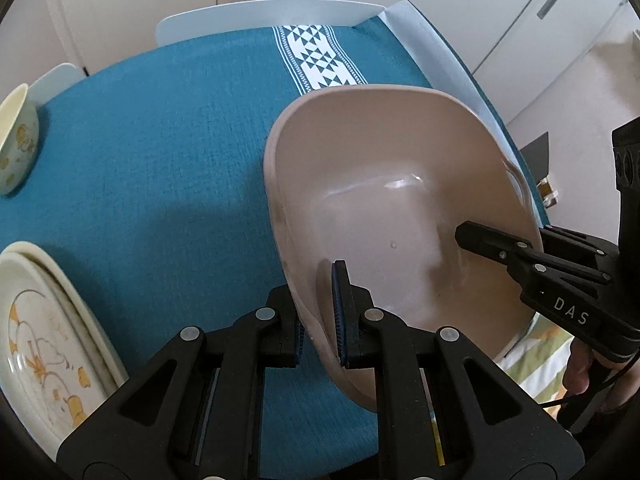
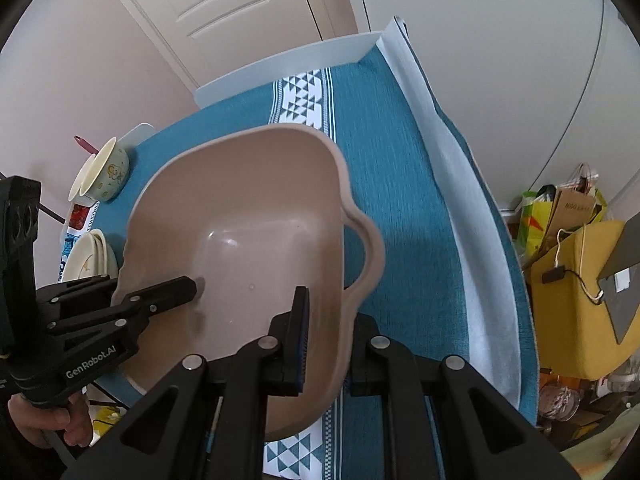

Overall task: Organize plates and bowls
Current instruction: 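Grip the beige basin with both tools and carry it onto the cloth, then lower the beige basin onto the cloth and open both tools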

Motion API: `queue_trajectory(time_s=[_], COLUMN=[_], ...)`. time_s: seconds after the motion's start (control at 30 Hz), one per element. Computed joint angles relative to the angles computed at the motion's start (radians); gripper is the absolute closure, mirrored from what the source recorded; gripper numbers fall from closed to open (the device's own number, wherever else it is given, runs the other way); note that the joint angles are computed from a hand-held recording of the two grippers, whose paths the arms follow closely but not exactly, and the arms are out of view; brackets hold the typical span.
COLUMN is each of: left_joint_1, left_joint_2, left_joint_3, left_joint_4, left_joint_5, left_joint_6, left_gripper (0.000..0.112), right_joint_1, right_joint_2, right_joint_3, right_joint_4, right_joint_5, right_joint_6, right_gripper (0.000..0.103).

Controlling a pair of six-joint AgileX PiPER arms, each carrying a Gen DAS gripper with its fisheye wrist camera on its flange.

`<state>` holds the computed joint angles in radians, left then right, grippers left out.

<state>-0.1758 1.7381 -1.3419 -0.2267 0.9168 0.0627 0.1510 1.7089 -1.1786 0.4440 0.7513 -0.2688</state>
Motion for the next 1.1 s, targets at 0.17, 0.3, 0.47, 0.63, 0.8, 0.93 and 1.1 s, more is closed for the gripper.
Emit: queue_trajectory(time_s=[0.17,0.3,0.47,0.63,0.8,0.93,1.1], left_joint_1=[0.0,0.005,-0.007,-0.009,-0.016,-0.004,0.036], left_joint_2=[0.038,0.049,0.02,0.021,-0.004,-0.048,-0.125], left_joint_3=[-0.032,-0.044,-0.025,-0.035,-0.04,-0.041,-0.087], left_joint_4=[0.011,0.007,0.035,0.048,0.075,0.104,0.11], left_joint_5=[0.01,0.021,-0.008,0.007,0.022,0.049,0.127], left_joint_6=[0.005,0.008,0.009,0.012,0.008,0.0,0.011], left_gripper=[0.1,0.069,0.038,0.038,0.038,0.038,0.038], right_joint_1=[-0.018,-0.024,-0.043,-0.063,-0.079,-0.093,-0.092], right_joint_2=[0.027,0.049,0.057,0.051,0.012,-0.059,-0.154], right_joint_3=[-0.005,-0.023,-0.022,-0.024,-0.005,0.007,-0.029], right_joint_4=[0.034,0.045,0.095,0.132,0.132,0.097,0.02], right_joint_5=[0.0,0.02,0.018,0.02,0.018,0.021,0.038], right_joint_6=[-0.035,-0.037,-0.043,-0.056,-0.048,-0.008,0.044], right_gripper=[0.09,0.09,0.064,0.057,0.057,0.057,0.056])
